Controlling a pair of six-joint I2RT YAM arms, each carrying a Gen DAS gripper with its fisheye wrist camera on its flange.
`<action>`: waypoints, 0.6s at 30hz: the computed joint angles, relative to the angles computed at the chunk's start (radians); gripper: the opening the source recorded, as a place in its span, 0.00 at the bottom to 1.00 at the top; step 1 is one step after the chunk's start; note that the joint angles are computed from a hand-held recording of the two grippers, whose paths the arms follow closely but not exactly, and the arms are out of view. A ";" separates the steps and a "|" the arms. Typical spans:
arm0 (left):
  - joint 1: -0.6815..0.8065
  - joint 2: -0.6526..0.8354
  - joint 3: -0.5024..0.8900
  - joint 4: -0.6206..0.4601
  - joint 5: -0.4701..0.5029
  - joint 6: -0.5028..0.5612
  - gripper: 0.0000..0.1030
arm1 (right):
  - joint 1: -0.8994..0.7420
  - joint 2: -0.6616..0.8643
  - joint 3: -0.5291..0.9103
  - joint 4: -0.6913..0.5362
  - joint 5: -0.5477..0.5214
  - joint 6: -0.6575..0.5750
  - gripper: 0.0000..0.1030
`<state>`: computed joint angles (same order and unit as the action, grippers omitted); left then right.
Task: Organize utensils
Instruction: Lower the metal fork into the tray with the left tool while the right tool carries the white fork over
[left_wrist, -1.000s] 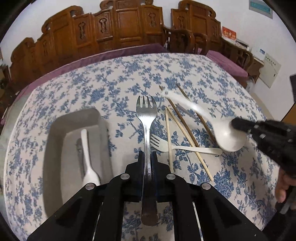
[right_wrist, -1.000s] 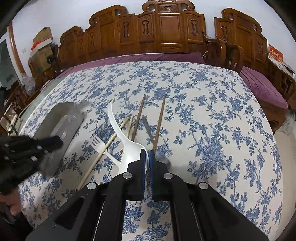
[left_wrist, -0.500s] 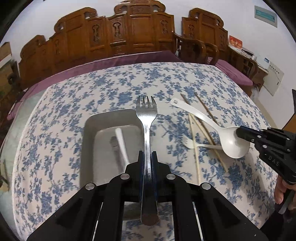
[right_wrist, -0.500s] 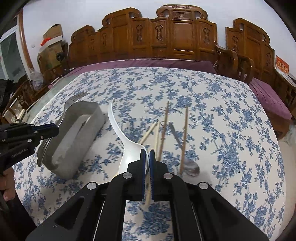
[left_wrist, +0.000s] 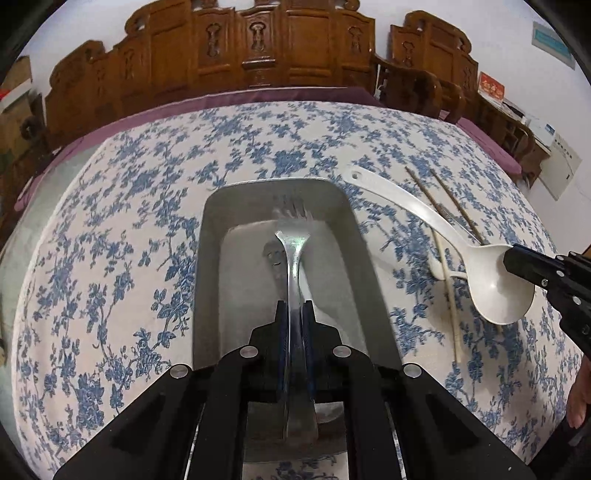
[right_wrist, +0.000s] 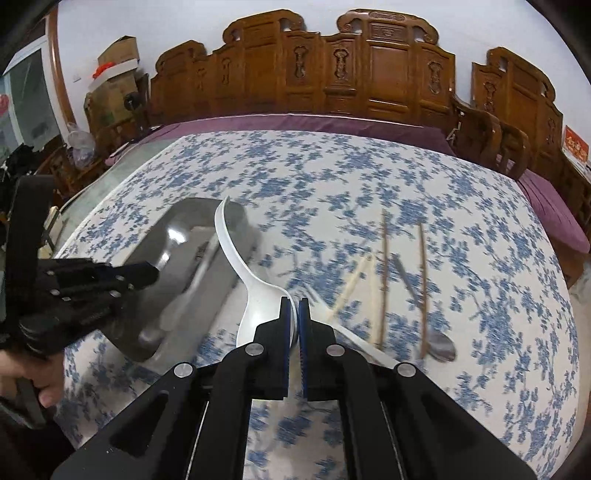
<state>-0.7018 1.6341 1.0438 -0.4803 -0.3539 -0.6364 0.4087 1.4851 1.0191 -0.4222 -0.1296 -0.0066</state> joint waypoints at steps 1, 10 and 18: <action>0.004 -0.020 -0.021 0.022 -0.005 0.005 0.07 | 0.013 0.005 0.009 -0.002 0.007 0.006 0.05; 0.073 -0.162 -0.094 0.052 -0.011 0.069 0.07 | 0.155 0.090 0.124 -0.032 0.113 0.079 0.05; 0.151 -0.276 -0.146 0.049 0.012 0.108 0.07 | 0.253 0.182 0.179 -0.026 0.188 0.182 0.05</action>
